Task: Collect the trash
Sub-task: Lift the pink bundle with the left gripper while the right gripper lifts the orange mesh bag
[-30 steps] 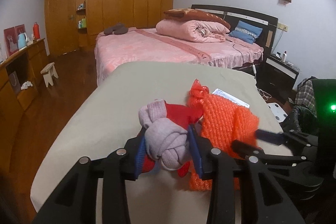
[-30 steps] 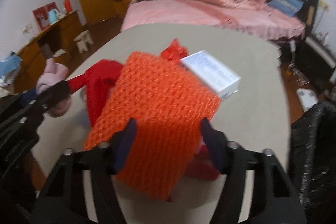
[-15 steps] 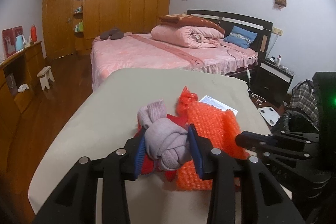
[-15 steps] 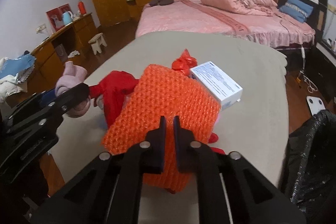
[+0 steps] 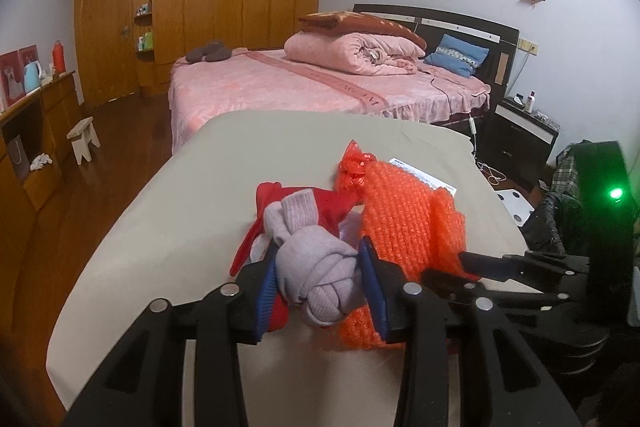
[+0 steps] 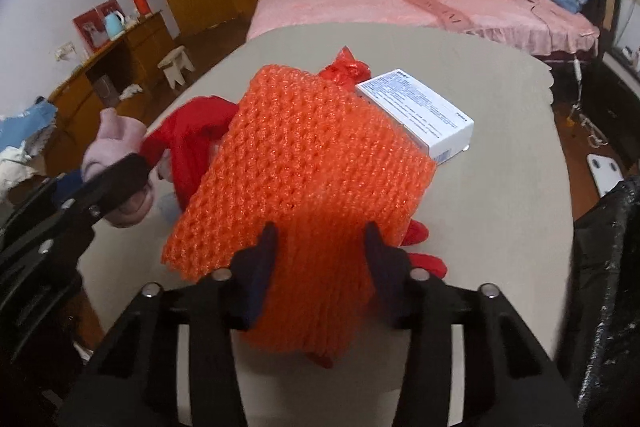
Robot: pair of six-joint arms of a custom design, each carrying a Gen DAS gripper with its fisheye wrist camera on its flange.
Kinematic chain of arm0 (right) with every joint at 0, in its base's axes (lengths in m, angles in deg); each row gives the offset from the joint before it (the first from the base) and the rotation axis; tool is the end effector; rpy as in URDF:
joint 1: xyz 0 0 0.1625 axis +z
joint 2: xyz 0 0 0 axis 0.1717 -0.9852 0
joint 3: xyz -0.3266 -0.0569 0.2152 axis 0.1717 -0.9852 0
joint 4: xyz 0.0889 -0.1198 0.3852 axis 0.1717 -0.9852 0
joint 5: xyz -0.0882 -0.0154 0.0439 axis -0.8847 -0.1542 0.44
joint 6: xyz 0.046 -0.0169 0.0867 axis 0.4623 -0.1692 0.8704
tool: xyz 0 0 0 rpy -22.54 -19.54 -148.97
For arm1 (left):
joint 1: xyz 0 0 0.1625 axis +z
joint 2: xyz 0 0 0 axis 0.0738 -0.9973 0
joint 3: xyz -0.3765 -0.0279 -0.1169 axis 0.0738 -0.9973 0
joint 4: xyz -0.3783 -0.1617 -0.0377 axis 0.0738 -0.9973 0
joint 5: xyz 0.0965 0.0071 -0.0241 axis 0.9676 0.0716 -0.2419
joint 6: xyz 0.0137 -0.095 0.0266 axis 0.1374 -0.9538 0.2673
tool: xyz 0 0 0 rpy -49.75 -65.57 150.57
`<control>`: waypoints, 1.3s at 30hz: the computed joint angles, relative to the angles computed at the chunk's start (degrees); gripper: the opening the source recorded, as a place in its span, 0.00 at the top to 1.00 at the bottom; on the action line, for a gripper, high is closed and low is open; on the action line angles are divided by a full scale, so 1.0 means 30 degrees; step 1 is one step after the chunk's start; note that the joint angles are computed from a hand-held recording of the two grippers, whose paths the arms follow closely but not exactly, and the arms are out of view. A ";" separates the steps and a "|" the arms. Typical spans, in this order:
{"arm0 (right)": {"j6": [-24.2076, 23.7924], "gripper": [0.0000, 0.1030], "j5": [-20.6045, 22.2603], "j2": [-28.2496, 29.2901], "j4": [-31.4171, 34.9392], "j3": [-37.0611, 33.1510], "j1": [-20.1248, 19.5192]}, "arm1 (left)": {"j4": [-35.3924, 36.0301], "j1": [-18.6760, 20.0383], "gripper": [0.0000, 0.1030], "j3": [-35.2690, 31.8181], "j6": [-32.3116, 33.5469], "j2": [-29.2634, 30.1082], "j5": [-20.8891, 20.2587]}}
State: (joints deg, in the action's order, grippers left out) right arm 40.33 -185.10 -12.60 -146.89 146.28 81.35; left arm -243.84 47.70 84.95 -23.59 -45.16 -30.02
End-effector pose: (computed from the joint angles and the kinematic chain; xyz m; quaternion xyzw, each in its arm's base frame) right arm 0.1162 -0.7358 0.2178 0.1887 -0.9107 0.2837 0.2335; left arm -0.3009 -0.7128 0.0748 0.2460 0.8502 -0.3789 0.2705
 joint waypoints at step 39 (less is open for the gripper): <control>-0.0329 0.90 0.0062 -0.4151 -0.3097 0.2957 -0.0358 | -0.0196 -0.1512 0.64 -0.1530 0.0720 0.1439 -0.2139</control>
State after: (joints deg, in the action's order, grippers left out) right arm 39.34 -184.92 -25.05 -156.18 155.15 80.27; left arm -244.43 43.16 80.36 -21.43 -40.85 -36.44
